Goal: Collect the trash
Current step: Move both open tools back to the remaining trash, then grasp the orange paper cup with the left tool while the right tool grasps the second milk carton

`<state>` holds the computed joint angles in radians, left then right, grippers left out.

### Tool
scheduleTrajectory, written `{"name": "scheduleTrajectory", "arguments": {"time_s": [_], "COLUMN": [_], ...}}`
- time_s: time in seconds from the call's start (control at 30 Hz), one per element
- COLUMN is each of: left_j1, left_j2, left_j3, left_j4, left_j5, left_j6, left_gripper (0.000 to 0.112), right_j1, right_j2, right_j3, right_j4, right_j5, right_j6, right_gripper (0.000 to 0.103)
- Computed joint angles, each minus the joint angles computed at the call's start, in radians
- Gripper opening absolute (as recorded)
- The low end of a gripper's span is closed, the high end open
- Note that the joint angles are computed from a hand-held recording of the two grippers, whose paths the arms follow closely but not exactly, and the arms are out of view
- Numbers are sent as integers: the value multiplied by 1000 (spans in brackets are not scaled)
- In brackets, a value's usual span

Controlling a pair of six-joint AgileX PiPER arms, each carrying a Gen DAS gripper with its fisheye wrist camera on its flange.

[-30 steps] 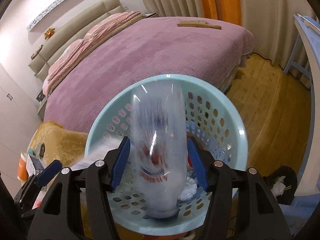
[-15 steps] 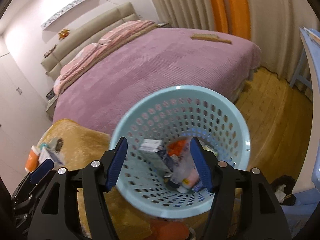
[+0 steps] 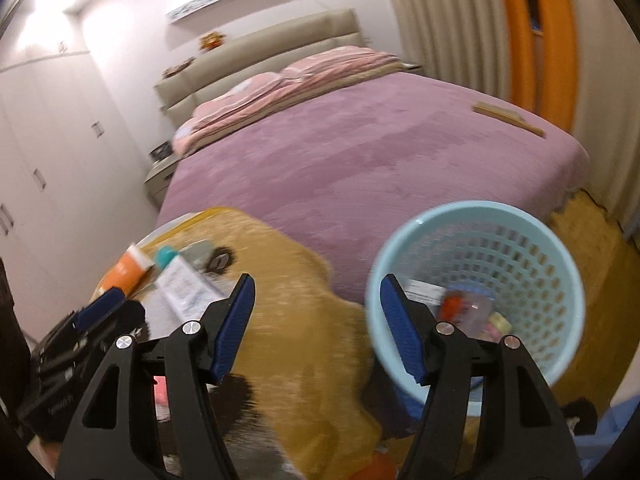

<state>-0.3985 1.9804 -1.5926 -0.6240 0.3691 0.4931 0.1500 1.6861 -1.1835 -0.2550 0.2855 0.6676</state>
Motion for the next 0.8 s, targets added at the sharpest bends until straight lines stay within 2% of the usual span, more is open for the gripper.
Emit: {"name": "scheduleTrajectory", "arguments": {"time_s": [0.13, 0.2, 0.33, 0.43, 0.5, 0.7, 0.8], "left_j1": [94, 140, 232, 299, 333, 382, 384], "left_j2": [-21, -28, -7, 41, 90, 245, 329], "left_j3": [22, 30, -7, -77, -145, -348, -463], "left_j4": [-41, -21, -2, -14, 28, 92, 149], "left_j5": [5, 1, 35, 85, 116, 226, 283], "left_j6": [34, 21, 9, 16, -19, -55, -91], "left_gripper": [74, 75, 83, 88, 88, 90, 90], "right_j1": [68, 105, 159, 188, 204, 218, 214], "right_j2": [81, 122, 202, 266, 311, 420, 464], "right_j3": [-102, -157, -244, -295, -328, -412, -456], "right_j4": [31, -10, -46, -154, -210, -247, -202], "right_j5": [32, 49, 53, 55, 53, 59, 73], "right_j6": [-50, -26, -45, 16, 41, 40, -1], "right_gripper": [64, 67, 78, 81, 81, 82, 82]}}
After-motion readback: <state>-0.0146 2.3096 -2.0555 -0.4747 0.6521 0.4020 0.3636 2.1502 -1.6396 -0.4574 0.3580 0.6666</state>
